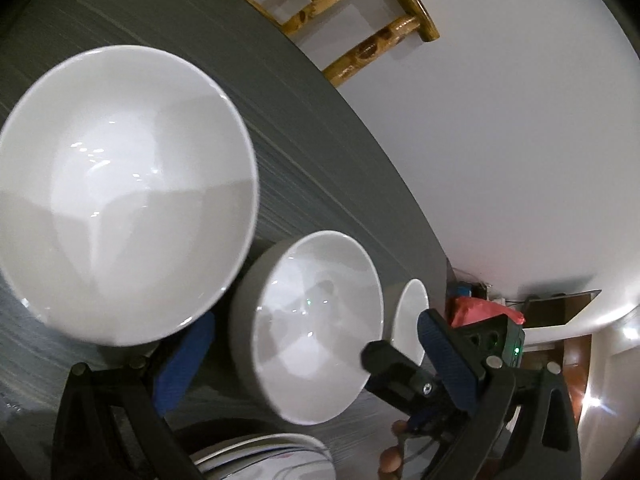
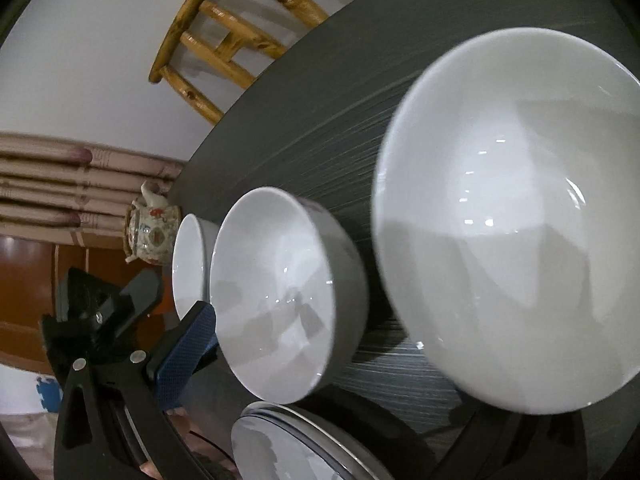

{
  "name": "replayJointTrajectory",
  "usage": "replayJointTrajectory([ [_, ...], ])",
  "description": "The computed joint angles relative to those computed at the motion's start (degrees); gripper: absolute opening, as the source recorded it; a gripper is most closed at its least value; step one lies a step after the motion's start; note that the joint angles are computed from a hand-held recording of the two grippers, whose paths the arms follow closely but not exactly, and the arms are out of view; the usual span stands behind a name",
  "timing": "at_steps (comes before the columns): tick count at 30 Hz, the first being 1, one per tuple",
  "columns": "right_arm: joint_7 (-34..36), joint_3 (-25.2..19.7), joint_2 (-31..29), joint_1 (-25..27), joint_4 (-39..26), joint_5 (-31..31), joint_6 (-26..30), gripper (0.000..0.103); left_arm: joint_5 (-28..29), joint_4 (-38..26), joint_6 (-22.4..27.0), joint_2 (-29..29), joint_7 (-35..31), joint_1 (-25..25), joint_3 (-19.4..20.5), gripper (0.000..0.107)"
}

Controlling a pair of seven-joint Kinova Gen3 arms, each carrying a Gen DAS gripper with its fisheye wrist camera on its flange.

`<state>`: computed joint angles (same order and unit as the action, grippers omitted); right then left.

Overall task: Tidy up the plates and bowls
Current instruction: 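Move the left tool toward the large white bowl while the right tool approaches the smaller bowls, then grip the rim of the middle white bowl with the left tool while the right tool grips its opposite rim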

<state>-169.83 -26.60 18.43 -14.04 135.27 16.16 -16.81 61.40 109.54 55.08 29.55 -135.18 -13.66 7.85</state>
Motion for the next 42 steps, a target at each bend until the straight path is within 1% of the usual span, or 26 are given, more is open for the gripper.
replayJointTrajectory([
  [1, 0.25, -0.24, 0.19, 0.33, -0.04, 0.69, -0.97, 0.103, -0.03, -0.11, 0.0, 0.07, 0.04, 0.19, 0.11, 0.103],
  [3, -0.29, -1.12, 0.52, 1.26, -0.65, 2.44, -0.7, 0.103, 0.44, -0.21, -0.23, 0.33, -0.34, 0.22, 0.28, 0.103],
  [6, -0.37, -0.8, 1.65, 1.25, -1.12, 2.94, -1.49, 0.103, 1.32, -0.6, -0.13, 1.18, -0.61, 0.14, 0.53, 0.103],
  [8, 0.0, -0.11, 2.15, 0.67, -1.06, 2.36, -2.02, 0.103, 1.03, -1.09, -0.24, 1.56, -0.36, 0.45, 0.57, 0.103],
  [11, 1.93, 2.27, 2.44, -1.8, -0.19, -0.01, -5.01, 0.103, 1.12, -0.72, -0.69, 1.28, -0.72, 0.46, 0.66, 0.103],
  [12, 1.99, 2.45, 2.67, -1.92, -0.12, 0.43, -5.85, 0.103, 1.0, -0.54, -1.02, 0.97, -0.83, 0.63, 0.65, 0.103],
  [13, 1.83, 1.66, 3.18, -0.99, -0.39, 1.8, -6.27, 0.103, 0.67, -0.44, -1.28, 0.65, -0.82, 0.88, 0.62, 0.103],
  [14, 1.81, 1.43, 3.36, -0.86, -0.8, 2.53, -6.2, 0.103, 0.25, -0.56, -1.3, 0.54, -0.79, 1.12, 0.67, 0.103],
  [16, 2.74, 2.13, 2.82, -2.2, -1.95, 2.62, -3.64, 0.103, 0.14, -0.48, -1.42, 0.49, -0.83, 1.13, 0.69, 0.103],
  [17, 3.32, 2.31, 2.47, -2.74, -2.38, 2.33, -2.38, 0.103, 0.03, -0.69, -1.17, 0.69, -0.81, 1.03, 0.71, 0.103],
  [19, 4.6, 2.59, 2.21, -3.45, -2.55, 1.31, -1.64, 0.103, -0.42, -0.91, -0.92, 0.76, -0.4, 1.03, 0.68, 0.103],
  [22, 4.42, 0.37, 2.23, -1.47, -3.27, 2.31, 0.27, 0.103, -0.44, -0.98, -0.44, 0.78, -0.15, 0.77, 0.77, 0.103],
  [24, 5.11, 0.03, 1.89, -1.56, -3.66, 1.66, 1.49, 0.103, -0.68, -1.11, -0.36, 0.44, -0.07, 0.86, 0.77, 0.103],
  [26, 5.79, -0.45, 1.55, -1.27, -3.51, 1.15, 1.49, 0.103, -0.91, -1.12, -0.34, -0.01, -0.19, 0.88, 0.71, 0.103],
  [28, 7.0, 0.54, 1.09, -2.47, -3.18, -0.41, 1.1, 0.103, -1.04, -1.24, -0.2, 0.05, -0.17, 0.95, 0.69, 0.103],
  [31, 7.01, -0.56, 1.73, -1.8, -3.8, -0.65, 2.55, 0.103, -1.71, -1.54, 0.27, 0.69, 1.0, 1.06, 0.5, 0.103],
  [33, 7.54, -0.99, 2.18, -1.43, -3.43, -1.05, 1.39, 0.103, -2.04, -1.57, -0.07, 0.75, 1.28, 1.22, 0.51, 0.103],
  [34, 7.07, -1.82, 2.41, -0.44, -3.4, -0.52, 1.28, 0.103, -2.02, -1.57, -0.27, 0.8, 1.37, 1.24, 0.56, 0.103],
  [36, 7.06, -1.78, 2.58, -0.19, -3.13, -0.69, 0.5, 0.102, -1.93, -1.65, -0.6, 0.93, 1.27, 1.22, 0.74, 0.103],
  [38, 7.82, -0.55, 2.31, -1.3, -3.15, -1.38, 0.55, 0.102, -1.72, -1.74, -0.84, 0.97, 0.87, 1.18, 0.98, 0.103],
  [41, 8.62, 0.09, 2.61, -1.85, -3.98, -1.88, 1.6, 0.102, -1.0, -1.81, -1.1, 1.29, 0.16, 0.99, 1.29, 0.103],
  [42, 9.21, 0.61, 2.68, -2.33, -3.81, -2.5, 0.93, 0.101, -0.9, -1.85, -1.09, 1.39, 0.11, 0.96, 1.31, 0.103],
])
